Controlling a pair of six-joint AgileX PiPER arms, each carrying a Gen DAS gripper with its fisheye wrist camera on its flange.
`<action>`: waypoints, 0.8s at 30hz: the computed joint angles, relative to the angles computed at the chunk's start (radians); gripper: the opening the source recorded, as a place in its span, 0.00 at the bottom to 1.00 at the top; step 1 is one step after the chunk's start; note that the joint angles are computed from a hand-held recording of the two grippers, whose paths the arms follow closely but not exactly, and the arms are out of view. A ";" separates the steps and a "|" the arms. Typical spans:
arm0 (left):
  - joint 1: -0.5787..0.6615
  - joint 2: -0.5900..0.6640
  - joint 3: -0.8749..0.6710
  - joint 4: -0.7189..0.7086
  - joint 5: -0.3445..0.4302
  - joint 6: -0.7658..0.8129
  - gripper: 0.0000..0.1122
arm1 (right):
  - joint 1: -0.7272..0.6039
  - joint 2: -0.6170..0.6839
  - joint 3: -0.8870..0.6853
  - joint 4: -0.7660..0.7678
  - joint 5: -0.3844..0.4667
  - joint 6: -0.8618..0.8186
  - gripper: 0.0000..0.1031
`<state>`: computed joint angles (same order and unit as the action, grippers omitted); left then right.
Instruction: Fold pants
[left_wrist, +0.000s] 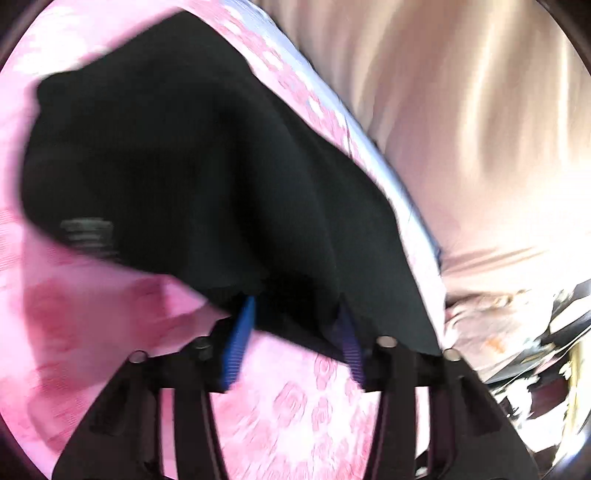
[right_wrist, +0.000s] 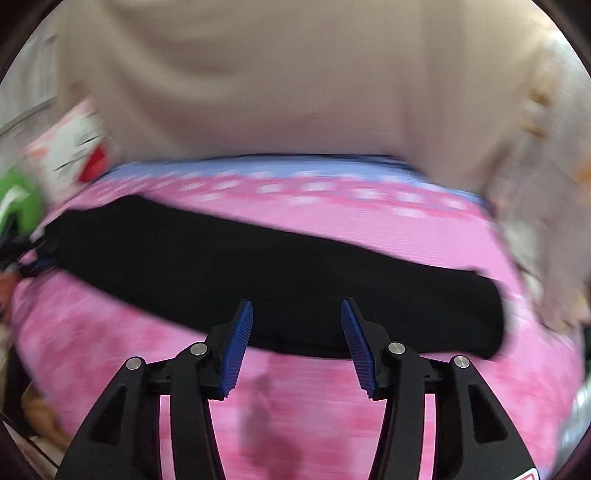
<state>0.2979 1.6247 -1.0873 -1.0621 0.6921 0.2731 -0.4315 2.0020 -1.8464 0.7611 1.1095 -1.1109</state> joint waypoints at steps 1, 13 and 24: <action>0.032 -0.028 0.030 -0.039 0.013 0.040 0.63 | 0.053 -0.034 0.060 0.013 0.013 -0.030 0.49; 0.354 0.165 -0.120 -0.175 0.347 0.164 0.53 | 0.758 -0.026 0.085 -0.017 -0.142 0.024 0.50; 0.221 0.152 -0.481 0.370 0.198 -0.040 0.00 | 0.865 0.240 -0.295 -0.203 -0.157 0.304 0.04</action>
